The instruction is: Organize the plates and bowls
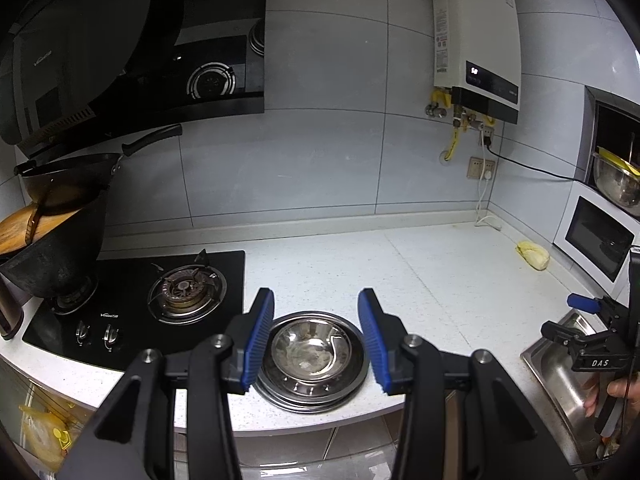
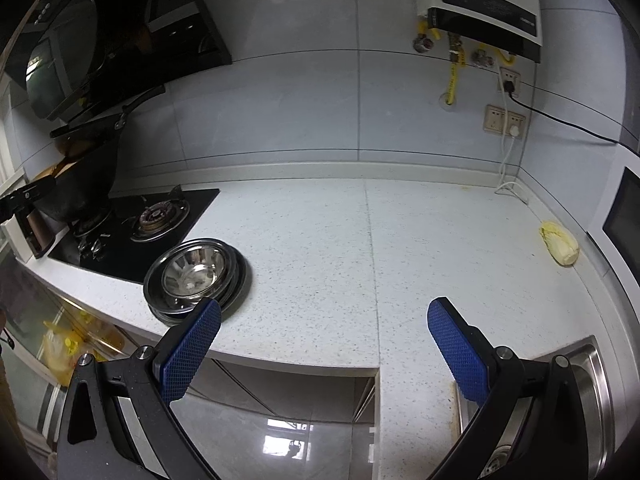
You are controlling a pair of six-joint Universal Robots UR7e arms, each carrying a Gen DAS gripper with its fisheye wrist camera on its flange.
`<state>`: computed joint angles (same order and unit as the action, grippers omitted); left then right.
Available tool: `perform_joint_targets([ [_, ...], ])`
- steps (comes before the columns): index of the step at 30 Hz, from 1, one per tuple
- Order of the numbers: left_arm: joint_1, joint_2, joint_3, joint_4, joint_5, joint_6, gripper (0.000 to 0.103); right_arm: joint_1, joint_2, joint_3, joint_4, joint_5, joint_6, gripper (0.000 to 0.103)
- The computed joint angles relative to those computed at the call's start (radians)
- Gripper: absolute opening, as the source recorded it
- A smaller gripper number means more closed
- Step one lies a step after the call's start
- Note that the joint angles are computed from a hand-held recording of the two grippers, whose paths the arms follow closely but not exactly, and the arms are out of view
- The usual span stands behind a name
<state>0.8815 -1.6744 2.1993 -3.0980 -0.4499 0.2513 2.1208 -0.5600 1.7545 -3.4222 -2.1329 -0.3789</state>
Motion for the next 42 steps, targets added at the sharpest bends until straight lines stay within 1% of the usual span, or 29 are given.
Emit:
perform_joint_targets([
  [6,0.010,0.018,-0.011,0.007,-0.035,0.009,0.042,-0.009,-0.025,0.026,-0.026,-0.022,0.036,0.102],
  [8,0.012,0.011,-0.009,0.006,-0.077,0.012,0.042,-0.011,-0.034,0.034,-0.029,-0.022,0.044,0.102],
  [11,0.009,0.006,-0.011,0.010,-0.102,0.000,0.042,-0.011,-0.043,0.046,-0.044,-0.020,0.048,0.102],
  [13,-0.003,0.011,-0.010,-0.005,-0.085,0.011,0.042,-0.011,-0.048,0.053,-0.050,-0.013,0.052,0.102],
  [14,-0.012,0.021,-0.005,-0.043,-0.061,0.039,0.042,-0.011,-0.048,0.054,-0.056,-0.013,0.051,0.102],
  [16,-0.032,0.053,0.001,-0.154,-0.004,0.132,0.042,-0.010,-0.048,0.054,-0.060,-0.011,0.050,0.102],
  [18,-0.043,0.068,0.004,-0.210,0.023,0.169,0.042,-0.009,-0.048,0.057,-0.067,-0.008,0.052,0.102],
  [21,-0.045,0.064,0.007,-0.226,0.017,0.184,0.042,-0.006,-0.046,0.058,-0.071,-0.006,0.057,0.102],
  [22,-0.045,0.068,0.007,-0.242,0.026,0.184,0.042,-0.005,-0.045,0.058,-0.072,-0.005,0.059,0.102],
  [24,-0.043,0.065,0.005,-0.232,0.043,0.154,0.042,-0.002,-0.043,0.059,-0.073,-0.005,0.058,0.102],
  [27,-0.039,0.035,0.013,-0.167,0.022,0.105,0.042,0.004,-0.038,0.057,-0.072,-0.005,0.054,0.102],
  [31,-0.041,0.025,0.018,-0.159,0.027,0.102,0.042,0.004,-0.035,0.056,-0.070,-0.003,0.054,0.102],
  [33,-0.043,0.031,0.017,-0.175,0.046,0.112,0.042,0.005,-0.035,0.057,-0.069,-0.002,0.057,0.102],
  [36,-0.040,0.022,0.016,-0.161,0.039,0.102,0.042,0.006,-0.034,0.056,-0.069,-0.003,0.057,0.102],
  [42,-0.038,0.016,0.017,-0.138,0.045,0.088,0.042,0.009,-0.030,0.053,-0.065,-0.005,0.059,0.102],
])
